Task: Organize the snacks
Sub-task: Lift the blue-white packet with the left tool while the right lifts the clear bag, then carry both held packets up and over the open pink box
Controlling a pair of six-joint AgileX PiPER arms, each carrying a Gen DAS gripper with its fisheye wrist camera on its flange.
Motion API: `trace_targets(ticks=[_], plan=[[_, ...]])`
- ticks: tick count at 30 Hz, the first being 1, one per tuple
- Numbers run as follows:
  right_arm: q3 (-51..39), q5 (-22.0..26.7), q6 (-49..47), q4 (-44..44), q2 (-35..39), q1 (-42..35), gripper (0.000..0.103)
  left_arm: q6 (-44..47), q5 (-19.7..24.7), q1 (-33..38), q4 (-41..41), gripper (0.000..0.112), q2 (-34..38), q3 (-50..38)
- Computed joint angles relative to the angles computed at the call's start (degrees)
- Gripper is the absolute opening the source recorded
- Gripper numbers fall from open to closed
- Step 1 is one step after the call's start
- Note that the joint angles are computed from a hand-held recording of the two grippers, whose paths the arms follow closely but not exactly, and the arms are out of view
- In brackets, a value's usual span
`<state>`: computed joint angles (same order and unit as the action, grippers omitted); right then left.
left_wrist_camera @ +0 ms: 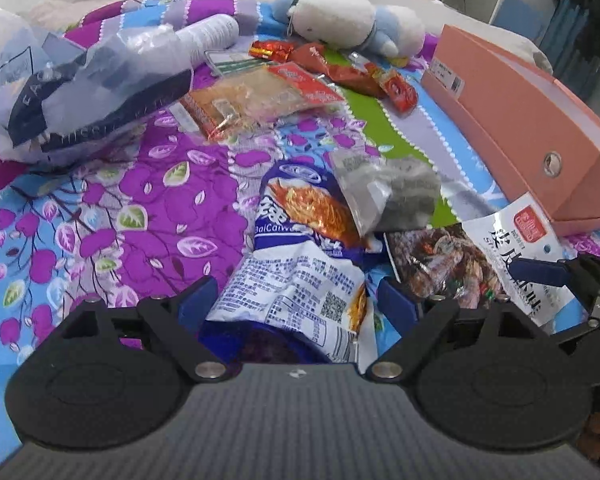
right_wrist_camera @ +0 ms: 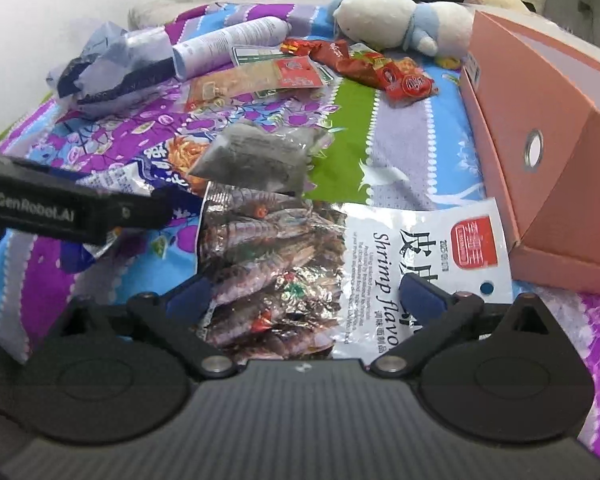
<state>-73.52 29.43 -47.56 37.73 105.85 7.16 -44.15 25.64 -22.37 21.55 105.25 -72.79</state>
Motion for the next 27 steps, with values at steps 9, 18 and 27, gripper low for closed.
trace_targets(ticks=[9,18,27], plan=[[0.26,0.69,0.42,-1.61,-0.66,0.68,0.09,-11.75,-0.44,-2.42,8.09,0.073,-2.22,3.46],[0.97,1.88,1.44,-2.76,-3.1,0.98,0.063,-24.28,2.62,-4.98,15.65,0.066,-5.61,6.42],[0.28,4.49,5.71,-4.98,-5.28,0.17,0.062,-36.62,7.59,-6.92,22.56,0.065,-11.45,10.91]])
